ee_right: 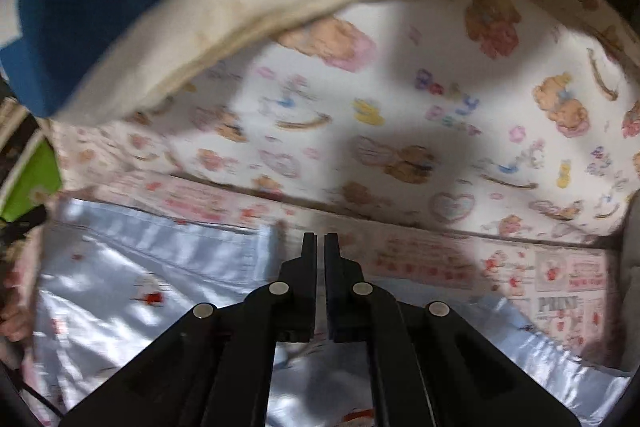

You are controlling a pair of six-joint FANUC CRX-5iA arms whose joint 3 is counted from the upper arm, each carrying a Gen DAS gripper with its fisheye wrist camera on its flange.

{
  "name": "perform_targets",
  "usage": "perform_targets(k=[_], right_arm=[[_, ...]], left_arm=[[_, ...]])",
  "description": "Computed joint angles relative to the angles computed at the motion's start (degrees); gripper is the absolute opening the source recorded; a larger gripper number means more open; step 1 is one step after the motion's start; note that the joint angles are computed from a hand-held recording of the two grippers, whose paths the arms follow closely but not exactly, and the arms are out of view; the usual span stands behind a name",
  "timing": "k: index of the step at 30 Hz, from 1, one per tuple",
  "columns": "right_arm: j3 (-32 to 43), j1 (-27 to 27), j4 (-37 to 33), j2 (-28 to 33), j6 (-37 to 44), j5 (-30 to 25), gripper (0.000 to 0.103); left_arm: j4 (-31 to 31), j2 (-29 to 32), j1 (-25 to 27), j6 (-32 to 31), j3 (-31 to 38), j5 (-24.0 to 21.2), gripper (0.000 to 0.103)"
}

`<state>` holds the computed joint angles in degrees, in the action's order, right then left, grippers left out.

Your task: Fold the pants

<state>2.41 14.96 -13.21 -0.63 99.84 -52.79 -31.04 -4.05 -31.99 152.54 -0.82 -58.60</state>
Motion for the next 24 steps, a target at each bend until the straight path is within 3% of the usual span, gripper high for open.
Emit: perform_targets(k=[1, 2, 4, 8, 10, 12, 17, 19, 21, 24], right_arm=[[-0.03, -0.34, -1.36, -0.34, 1.04, -0.11, 0.03], [-0.8, -0.34, -1.76, -0.98, 1.66, 0.92, 0.054], [-2.57, 0.43, -1.0, -2.01, 2.31, 3.04, 0.059], [0.52, -1.66, -8.08, 0.58, 7.7, -2.2, 0.033], [0.35, -0.81, -6.35, 1.12, 6.54, -2.46, 0.028], [-1.55, 1.88, -1.89, 0.49, 4.27, -0.15, 0.007], [-4.43, 3.86, 5.88, -0.3, -4.17, 3.47, 0.004], [-4.39, 3.59, 6.57, -0.2, -5.29, 3.45, 0.004], [-4.24, 3.31, 6.87, -0.07, -5.22, 3.25, 0.004], [-4.19, 3.13, 6.89, -0.11, -4.39, 3.04, 0.004]], left_arm=[[-0.39, -0.15, -0.12, 0.34, -0.08, 0.12, 0.103], [-0.43, -0.32, -0.16, 0.43, -0.3, 0.54, 0.103], [-0.15, -0.42, -0.17, -0.27, -0.53, 1.32, 0.103], [-1.28, 0.16, -1.19, -1.78, 0.46, 0.58, 0.103], [-1.69, -0.56, -1.43, -2.15, 0.08, 1.53, 0.103], [-1.78, -1.28, -1.48, -2.24, -0.4, 2.64, 0.103], [2.0, -1.63, 0.83, -4.27, -2.04, 5.47, 0.103], [5.93, -2.07, 2.98, -6.19, -3.96, 8.66, 0.095], [12.37, -2.47, 5.92, -10.86, -6.47, 12.57, 0.085], [22.76, -2.94, 9.8, -19.88, -10.76, 19.36, 0.084]])
